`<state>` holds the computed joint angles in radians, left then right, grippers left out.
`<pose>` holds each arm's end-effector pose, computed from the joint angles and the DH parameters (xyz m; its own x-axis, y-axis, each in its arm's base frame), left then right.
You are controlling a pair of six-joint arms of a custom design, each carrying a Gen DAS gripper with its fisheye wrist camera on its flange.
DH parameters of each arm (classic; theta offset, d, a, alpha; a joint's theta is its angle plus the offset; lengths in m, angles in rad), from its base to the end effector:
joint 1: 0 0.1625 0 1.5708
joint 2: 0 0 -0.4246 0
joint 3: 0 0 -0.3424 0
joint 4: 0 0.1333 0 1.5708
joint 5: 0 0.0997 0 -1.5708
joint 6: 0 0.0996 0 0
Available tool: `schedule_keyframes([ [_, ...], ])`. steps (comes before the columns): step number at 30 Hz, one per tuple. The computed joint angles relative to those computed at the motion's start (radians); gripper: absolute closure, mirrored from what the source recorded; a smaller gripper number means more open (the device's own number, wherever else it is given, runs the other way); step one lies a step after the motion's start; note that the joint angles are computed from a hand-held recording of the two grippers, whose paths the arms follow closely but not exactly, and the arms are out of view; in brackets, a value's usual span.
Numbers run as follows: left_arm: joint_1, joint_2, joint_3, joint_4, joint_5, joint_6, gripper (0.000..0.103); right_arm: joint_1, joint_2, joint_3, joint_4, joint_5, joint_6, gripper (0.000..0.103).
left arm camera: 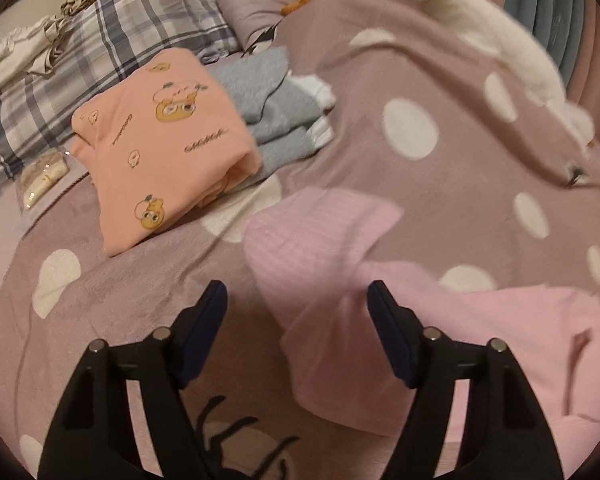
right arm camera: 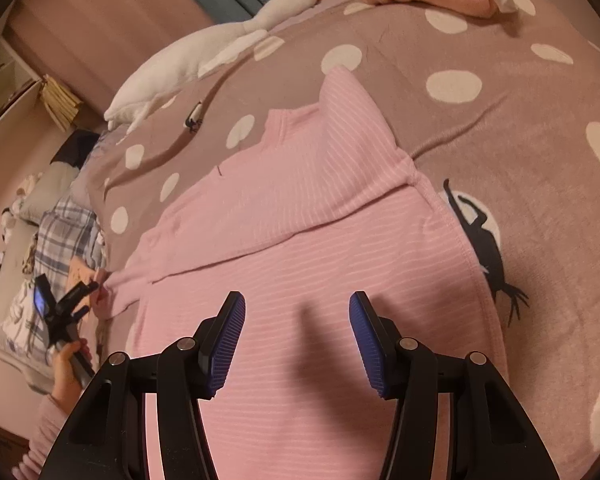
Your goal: Fold small clothes
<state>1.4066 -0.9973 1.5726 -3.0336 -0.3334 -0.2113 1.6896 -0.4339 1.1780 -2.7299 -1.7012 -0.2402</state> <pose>0.1253 -0.6349 0.3896 -0.4544 -0.7852 -0.4207 0.0081 0.4686 -0.8834 0.2106 -0.7485 0.0589 -0.9365 -0.2797 0.2115 -0.3410 0.8670 -0.3633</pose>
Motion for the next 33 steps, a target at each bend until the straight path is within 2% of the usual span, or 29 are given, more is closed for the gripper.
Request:
schedule_keyframes([
  [3, 0.015, 0.013, -0.006, -0.014, 0.027, 0.021, 0.037, 0.001, 0.01, -0.017, 0.017, -0.003, -0.01, 0.049],
  [4, 0.019, 0.013, -0.008, -0.02, 0.024, 0.017, 0.042, 0.002, 0.012, -0.02, 0.02, -0.003, -0.013, 0.049],
  [6, 0.03, 0.004, -0.01, -0.022, -0.002, -0.002, 0.068, 0.002, 0.013, -0.024, 0.026, -0.002, -0.015, 0.049],
  [7, 0.036, -0.008, -0.006, -0.017, -0.026, -0.015, 0.09, 0.002, 0.013, -0.024, 0.026, -0.003, -0.015, 0.049],
  [8, 0.037, -0.013, -0.006, -0.008, -0.035, -0.023, 0.093, 0.002, 0.012, -0.025, 0.027, -0.003, -0.016, 0.049],
  [12, 0.022, -0.016, 0.007, -0.126, -0.044, 0.075, 0.095, 0.002, 0.005, -0.016, 0.017, -0.007, -0.016, 0.049],
  [14, 0.004, -0.031, 0.028, -0.172, -0.08, 0.095, 0.095, 0.0, 0.002, -0.01, 0.009, -0.003, -0.01, 0.049],
  [19, -0.085, 0.0, 0.006, -0.313, -0.11, 0.331, 0.095, -0.004, -0.007, 0.008, -0.003, 0.009, -0.011, 0.049],
  [23, -0.123, 0.015, -0.013, -0.292, -0.144, 0.341, 0.095, -0.012, -0.024, 0.037, -0.02, 0.038, 0.0, 0.049],
  [26, -0.165, 0.043, -0.022, -0.292, -0.17, 0.396, 0.094, -0.013, -0.038, 0.054, -0.026, 0.035, -0.01, 0.049],
  [29, -0.206, 0.08, -0.054, -0.226, -0.216, 0.399, 0.094, -0.018, -0.052, 0.063, -0.031, 0.044, -0.007, 0.049],
  [33, -0.252, 0.177, -0.157, -0.115, -0.276, 0.392, 0.094, -0.034, -0.067, 0.082, -0.033, 0.099, 0.013, 0.049],
])
